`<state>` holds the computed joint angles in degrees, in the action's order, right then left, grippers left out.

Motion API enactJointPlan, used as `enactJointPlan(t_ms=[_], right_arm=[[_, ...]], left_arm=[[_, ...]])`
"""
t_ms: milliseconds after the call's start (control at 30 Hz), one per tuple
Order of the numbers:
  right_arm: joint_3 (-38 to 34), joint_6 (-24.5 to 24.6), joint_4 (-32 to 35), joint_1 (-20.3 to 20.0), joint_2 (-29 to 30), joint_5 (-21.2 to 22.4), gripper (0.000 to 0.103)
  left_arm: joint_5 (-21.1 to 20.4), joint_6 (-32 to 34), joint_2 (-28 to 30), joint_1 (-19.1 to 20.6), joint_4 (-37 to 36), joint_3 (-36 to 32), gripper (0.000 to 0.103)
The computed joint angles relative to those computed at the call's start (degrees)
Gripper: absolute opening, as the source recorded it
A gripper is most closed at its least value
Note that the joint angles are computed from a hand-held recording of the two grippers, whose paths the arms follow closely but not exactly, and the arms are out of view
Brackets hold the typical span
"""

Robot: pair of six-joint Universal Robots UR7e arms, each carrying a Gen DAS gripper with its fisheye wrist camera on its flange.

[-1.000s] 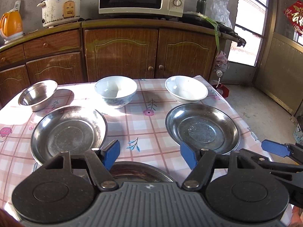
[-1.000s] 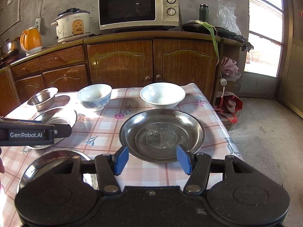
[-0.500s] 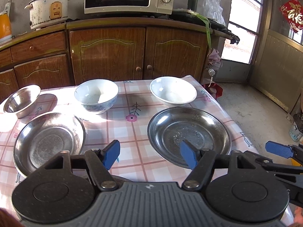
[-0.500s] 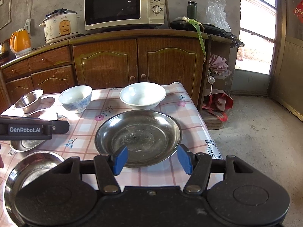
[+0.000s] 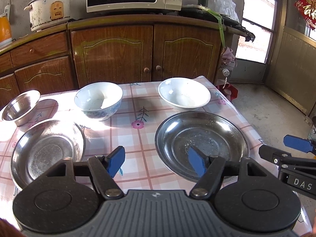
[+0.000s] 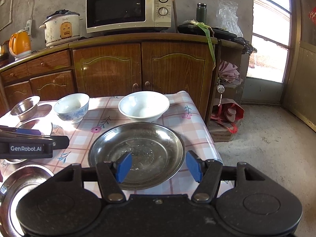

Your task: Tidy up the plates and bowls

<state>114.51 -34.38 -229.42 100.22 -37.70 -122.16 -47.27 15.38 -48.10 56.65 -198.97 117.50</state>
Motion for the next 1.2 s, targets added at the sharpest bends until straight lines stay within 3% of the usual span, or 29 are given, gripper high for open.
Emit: enactJointPlan(t_ms=[467,1200], right_arm=[[-2.4,-1.0,1.9,-2.8,-0.3,2.9,0.075],[-7.2,0.4,7.4,-6.2,0.7,2.0,0.076]], left_arm=[[1.5,0.6,3.1,0.5,-0.4,-3.8,0.073],[1.7,2.8,7.9,3.6,3.8,-11.1,0.075]])
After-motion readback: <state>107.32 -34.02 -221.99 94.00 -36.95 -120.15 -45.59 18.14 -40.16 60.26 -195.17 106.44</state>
